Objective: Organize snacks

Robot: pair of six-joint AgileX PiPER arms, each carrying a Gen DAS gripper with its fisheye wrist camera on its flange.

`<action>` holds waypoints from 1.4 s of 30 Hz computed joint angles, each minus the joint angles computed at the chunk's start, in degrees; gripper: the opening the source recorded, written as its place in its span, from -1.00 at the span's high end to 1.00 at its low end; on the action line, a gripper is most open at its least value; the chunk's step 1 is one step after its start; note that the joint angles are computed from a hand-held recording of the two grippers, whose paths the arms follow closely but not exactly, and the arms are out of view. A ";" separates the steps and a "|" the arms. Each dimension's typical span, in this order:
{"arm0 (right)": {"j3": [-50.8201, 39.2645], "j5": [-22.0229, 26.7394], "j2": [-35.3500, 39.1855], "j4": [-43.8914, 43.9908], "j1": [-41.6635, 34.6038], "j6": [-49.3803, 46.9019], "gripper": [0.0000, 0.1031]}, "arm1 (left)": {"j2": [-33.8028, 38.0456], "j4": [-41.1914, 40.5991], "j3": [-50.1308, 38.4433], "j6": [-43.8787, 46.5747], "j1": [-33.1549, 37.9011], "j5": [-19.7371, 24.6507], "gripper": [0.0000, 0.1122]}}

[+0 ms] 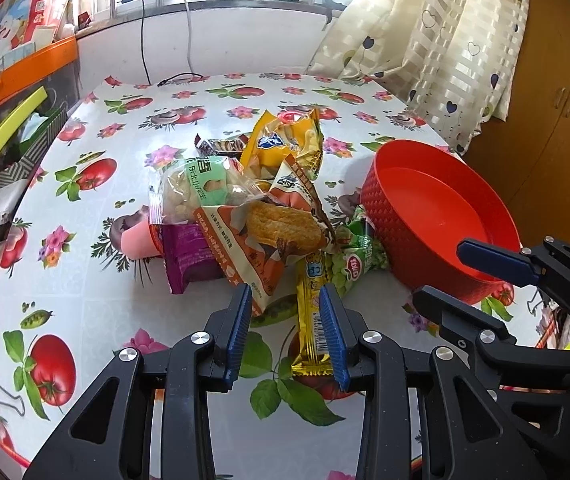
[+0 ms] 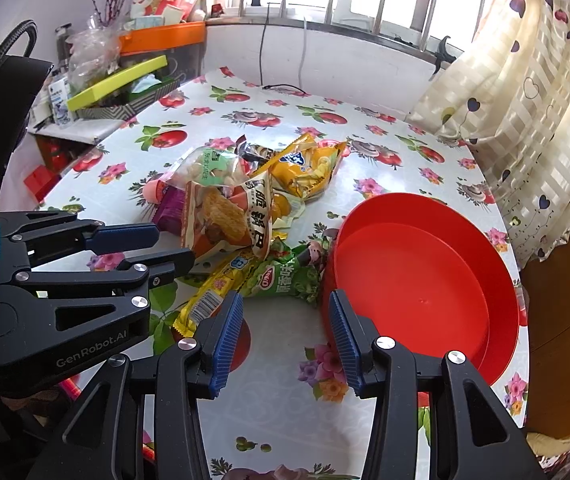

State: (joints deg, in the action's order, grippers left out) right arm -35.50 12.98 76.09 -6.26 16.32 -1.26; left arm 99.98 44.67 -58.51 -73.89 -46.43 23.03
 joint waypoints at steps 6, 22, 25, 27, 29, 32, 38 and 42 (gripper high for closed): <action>0.02 0.11 -0.13 -1.01 0.37 1.26 0.18 | 0.04 -4.00 0.59 3.58 1.08 -2.29 0.35; -0.27 0.28 0.13 -3.87 1.62 4.94 0.18 | -0.83 -0.67 1.77 0.24 0.94 -2.02 0.35; -0.45 0.43 0.22 -4.56 1.89 5.84 0.17 | -0.97 -0.98 1.96 0.60 1.19 -2.60 0.35; -0.55 0.51 0.27 -4.82 2.00 6.09 0.17 | -1.17 -0.95 2.27 0.55 1.51 -3.44 0.35; -0.65 0.62 0.27 -5.12 2.17 6.53 0.17 | -1.25 -0.83 2.43 0.50 1.60 -3.81 0.35; -0.81 0.69 0.36 -4.80 2.14 6.21 0.17 | -1.29 -0.83 2.45 0.54 1.74 -3.63 0.35; -1.03 0.68 0.45 -2.32 1.30 3.18 0.17 | -1.51 -0.10 2.89 -0.29 2.24 -3.40 0.35; -1.37 0.69 1.07 -6.77 2.94 8.70 0.17 | -1.38 -0.42 2.84 0.14 2.30 -3.39 0.35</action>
State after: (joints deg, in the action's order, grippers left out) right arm -36.87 13.67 77.16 -13.03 19.26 7.44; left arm 98.60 44.26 -55.67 -73.75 -44.13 19.63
